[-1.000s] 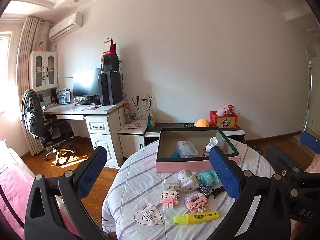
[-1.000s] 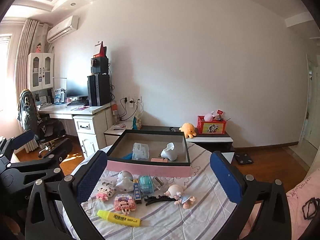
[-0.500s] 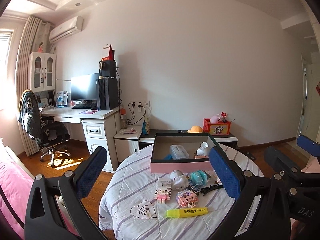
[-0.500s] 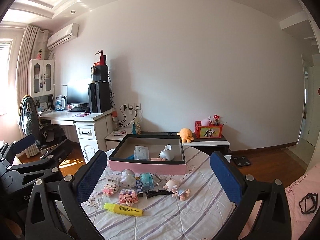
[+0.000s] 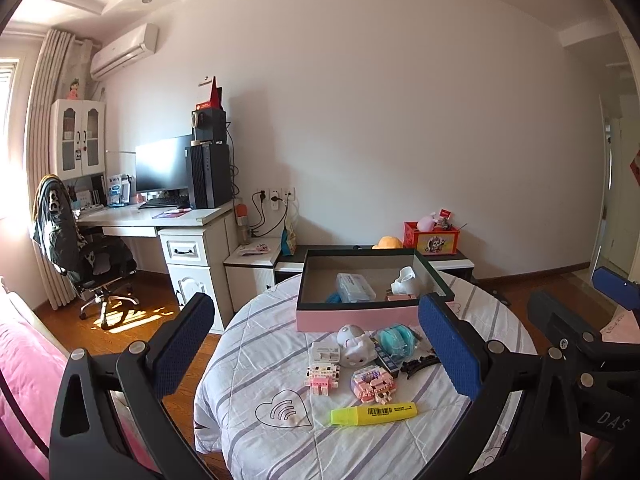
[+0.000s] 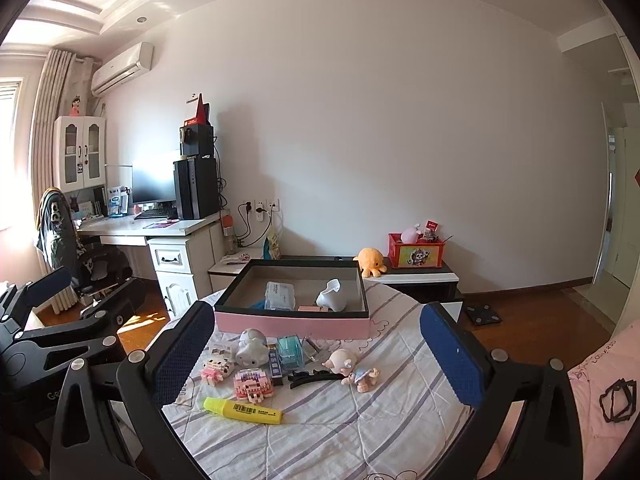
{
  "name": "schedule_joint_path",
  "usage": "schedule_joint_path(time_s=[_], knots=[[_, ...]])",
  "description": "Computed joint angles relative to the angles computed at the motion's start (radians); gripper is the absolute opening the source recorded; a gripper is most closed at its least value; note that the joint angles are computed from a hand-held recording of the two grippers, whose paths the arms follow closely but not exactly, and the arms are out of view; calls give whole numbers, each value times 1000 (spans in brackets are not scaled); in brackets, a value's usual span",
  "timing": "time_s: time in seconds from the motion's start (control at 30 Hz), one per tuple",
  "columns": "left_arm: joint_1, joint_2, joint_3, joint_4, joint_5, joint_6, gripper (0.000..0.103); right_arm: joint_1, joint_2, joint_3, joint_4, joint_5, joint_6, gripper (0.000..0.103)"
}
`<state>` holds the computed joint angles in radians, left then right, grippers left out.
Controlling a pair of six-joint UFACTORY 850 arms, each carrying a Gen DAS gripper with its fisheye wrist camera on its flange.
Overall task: Organize rigid objects
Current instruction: 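Grasp the pink block figure with the left tool while the right grasps the baby doll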
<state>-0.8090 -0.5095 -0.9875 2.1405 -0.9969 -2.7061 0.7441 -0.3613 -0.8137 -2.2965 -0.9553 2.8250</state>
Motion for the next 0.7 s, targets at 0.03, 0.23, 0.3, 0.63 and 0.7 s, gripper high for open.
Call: schedule_joint_path(time_s=[0.03,0.23,0.3,0.63,0.7], knots=[[5,-6,-4,5,13,-1,103,-4,-7,-3,-5,7,5,103],[53,-75,-61,46,168,-5,103,-44,-70,-43,-37,91,26,103],[69,-105,-87,58,227,-6,103,-62,-99,-62,-49,133,36,103],[114,-265,-264,-11,434,108,103,-154,-242,-167,-123,300,98,103],[121,-289,-297,-30,452,137,103,-172,-264,-186,-125,326,99,103]])
